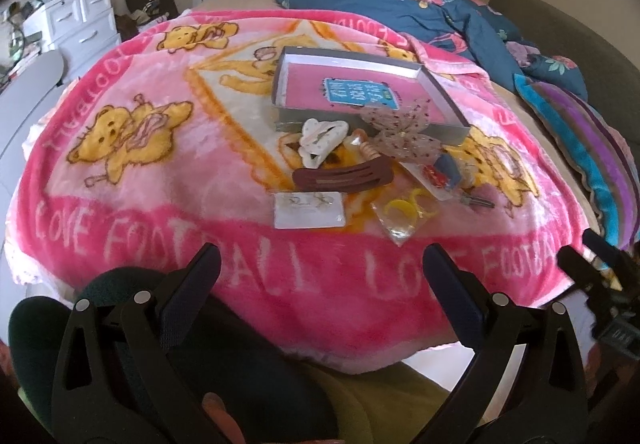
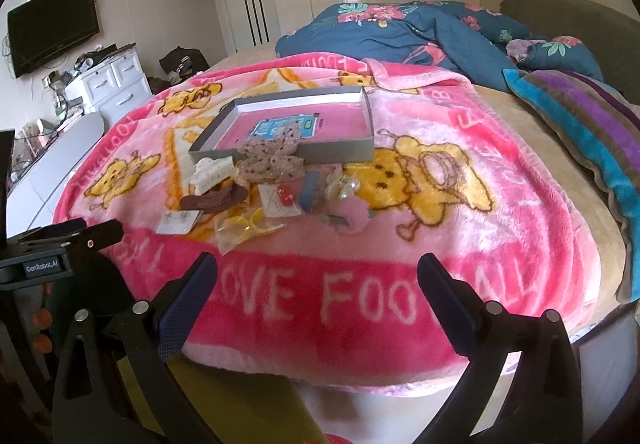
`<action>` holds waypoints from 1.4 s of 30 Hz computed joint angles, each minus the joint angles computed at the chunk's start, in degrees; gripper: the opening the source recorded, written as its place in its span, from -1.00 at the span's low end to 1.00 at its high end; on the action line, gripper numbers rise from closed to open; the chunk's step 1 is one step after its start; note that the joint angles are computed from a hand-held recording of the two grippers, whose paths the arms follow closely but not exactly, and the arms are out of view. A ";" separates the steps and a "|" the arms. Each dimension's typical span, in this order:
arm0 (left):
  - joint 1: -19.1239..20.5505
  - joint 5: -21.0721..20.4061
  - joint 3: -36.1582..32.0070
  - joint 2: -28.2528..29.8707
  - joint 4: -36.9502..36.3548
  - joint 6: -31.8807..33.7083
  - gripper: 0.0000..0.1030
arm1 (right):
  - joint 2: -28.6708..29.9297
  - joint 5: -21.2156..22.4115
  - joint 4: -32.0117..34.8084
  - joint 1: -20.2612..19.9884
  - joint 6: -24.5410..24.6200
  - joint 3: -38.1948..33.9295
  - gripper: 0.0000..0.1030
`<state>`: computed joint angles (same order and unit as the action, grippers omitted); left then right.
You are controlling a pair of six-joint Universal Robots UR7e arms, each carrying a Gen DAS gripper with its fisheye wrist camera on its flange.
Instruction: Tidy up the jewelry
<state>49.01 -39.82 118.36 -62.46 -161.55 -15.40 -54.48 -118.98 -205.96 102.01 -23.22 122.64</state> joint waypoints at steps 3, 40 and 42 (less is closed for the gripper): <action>1.08 -0.37 -1.07 0.12 1.48 0.12 0.84 | -0.55 1.30 0.78 -0.98 0.42 -0.82 0.92; 14.01 -6.06 -34.79 20.27 18.74 11.87 0.15 | 8.88 5.85 25.19 -9.68 12.07 -23.65 0.54; 14.51 -7.13 -35.29 20.61 19.62 11.30 0.08 | 9.39 7.96 27.24 -10.44 14.23 -24.79 0.45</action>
<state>63.52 -46.95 83.07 -41.85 -141.93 -4.10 -45.09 -111.02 -178.72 91.57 -8.99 97.85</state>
